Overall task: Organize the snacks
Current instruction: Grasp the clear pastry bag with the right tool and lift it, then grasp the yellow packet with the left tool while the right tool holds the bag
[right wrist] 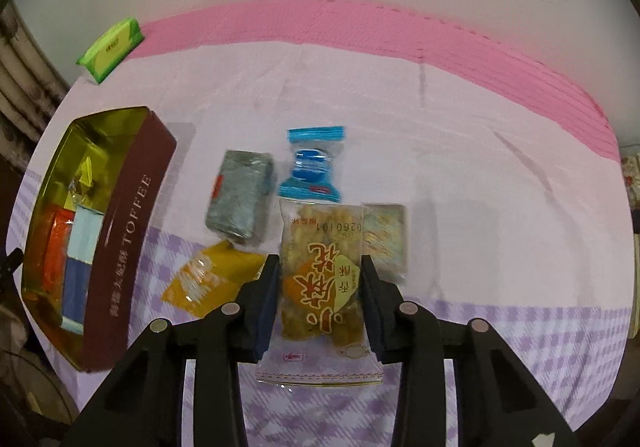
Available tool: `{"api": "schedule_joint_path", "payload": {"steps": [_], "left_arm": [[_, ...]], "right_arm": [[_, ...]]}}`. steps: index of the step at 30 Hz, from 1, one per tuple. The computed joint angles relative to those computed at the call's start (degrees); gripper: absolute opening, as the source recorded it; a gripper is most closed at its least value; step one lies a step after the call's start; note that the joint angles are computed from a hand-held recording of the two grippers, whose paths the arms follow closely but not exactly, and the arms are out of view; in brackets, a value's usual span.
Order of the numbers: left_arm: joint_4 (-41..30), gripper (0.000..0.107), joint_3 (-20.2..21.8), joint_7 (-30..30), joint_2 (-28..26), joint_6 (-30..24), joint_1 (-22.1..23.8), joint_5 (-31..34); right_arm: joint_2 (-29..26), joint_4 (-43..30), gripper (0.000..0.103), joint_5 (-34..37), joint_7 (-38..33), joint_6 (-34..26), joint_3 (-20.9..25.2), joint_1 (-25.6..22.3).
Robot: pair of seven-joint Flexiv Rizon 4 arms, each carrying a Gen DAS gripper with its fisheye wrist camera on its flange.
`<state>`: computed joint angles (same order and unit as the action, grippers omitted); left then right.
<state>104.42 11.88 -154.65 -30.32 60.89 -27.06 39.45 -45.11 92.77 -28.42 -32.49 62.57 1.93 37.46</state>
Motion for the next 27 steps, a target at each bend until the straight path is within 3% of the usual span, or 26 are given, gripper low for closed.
{"api": "schedule_joint_path", "payload": {"steps": [5, 10, 16, 20, 27], "left_arm": [[-0.8, 0.065, 1.9, -3.8, 1.1, 0.0, -2.8, 5.5], [-1.5, 0.065, -0.2, -3.4, 1.7, 1.5, -2.1, 7.3], [-5.5, 0.065, -3.1, 3.2, -0.6, 3.4, -2.5, 6.2], [-7.8, 0.065, -5.6, 10.3, -3.5, 7.1, -1.5, 0.7], [-12.8, 0.065, -10.1, 24.0, -9.1, 9.6, -0.5, -9.5]], "right_arm": [[4.1, 8.8, 0.035, -4.4, 7.3, 6.1, -5.6, 2.4], [6.4, 15.9, 0.035, -9.2, 13.4, 10.3, -8.9, 2.2], [6.3, 20.7, 0.035, -14.8, 18.5, 16.6, -14.3, 3.6], [5.1, 23.5, 0.035, -19.6, 23.6, 24.3, -23.5, 8.9], [0.4, 27.9, 0.036, -15.8, 25.1, 35.7, -39.4, 20.7]]}}
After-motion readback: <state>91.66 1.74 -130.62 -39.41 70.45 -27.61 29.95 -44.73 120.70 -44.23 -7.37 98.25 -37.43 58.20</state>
